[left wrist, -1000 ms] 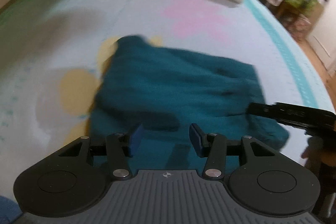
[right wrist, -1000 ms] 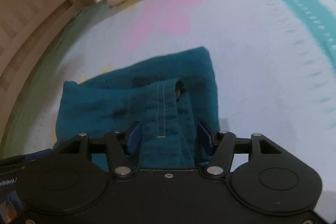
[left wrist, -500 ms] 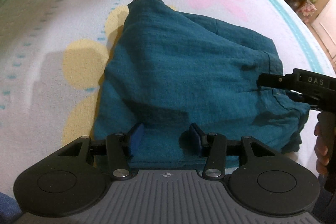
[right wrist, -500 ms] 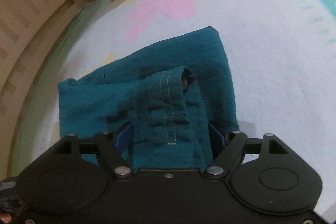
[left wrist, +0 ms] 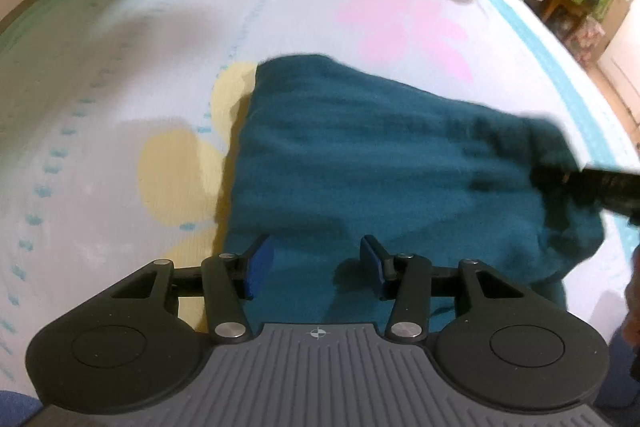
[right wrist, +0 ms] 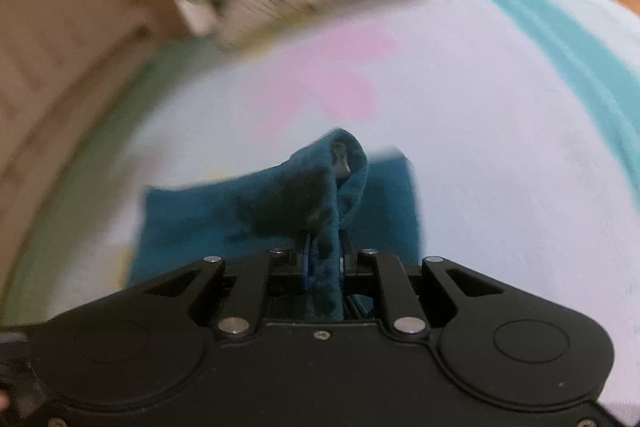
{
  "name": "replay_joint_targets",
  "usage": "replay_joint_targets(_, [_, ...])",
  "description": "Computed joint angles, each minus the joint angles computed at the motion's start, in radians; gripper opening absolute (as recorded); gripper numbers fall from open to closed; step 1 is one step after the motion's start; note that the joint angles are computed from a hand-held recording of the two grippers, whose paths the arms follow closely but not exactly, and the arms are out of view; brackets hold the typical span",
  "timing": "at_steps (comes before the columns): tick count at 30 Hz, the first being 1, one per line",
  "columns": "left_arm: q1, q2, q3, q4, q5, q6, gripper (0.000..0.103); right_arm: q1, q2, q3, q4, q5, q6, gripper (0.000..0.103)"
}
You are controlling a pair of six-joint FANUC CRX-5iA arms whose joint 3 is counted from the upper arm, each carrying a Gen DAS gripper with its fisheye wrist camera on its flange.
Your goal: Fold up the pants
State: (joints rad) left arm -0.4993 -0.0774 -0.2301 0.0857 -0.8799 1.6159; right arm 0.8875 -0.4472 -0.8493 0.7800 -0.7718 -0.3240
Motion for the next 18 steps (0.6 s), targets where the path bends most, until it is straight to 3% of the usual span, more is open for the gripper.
replay_joint_targets(1, [-0.002, 0.014, 0.012, -0.006, -0.021, -0.005, 0.047, -0.004, 0.012, 0.008, -0.05, 0.005, 0.034, 0.023])
replay_joint_targets(3, [-0.008, 0.046, 0.034, -0.023, -0.07, -0.012, 0.047, -0.003, 0.021, 0.022, -0.081, -0.018, 0.054, 0.041])
replay_joint_targets(8, [-0.001, 0.045, 0.02, -0.018, -0.073, -0.026, 0.047, 0.027, 0.002, 0.016, -0.012, -0.083, -0.066, 0.052])
replay_joint_targets(14, [-0.014, 0.06, 0.041, -0.045, -0.084, -0.012, 0.047, 0.154, -0.001, 0.007, 0.167, -0.3, -0.181, 0.053])
replay_joint_targets(18, [-0.023, 0.053, 0.042, -0.056, -0.086, 0.004, 0.047, 0.14, -0.019, -0.018, 0.24, -0.232, -0.205, 0.053])
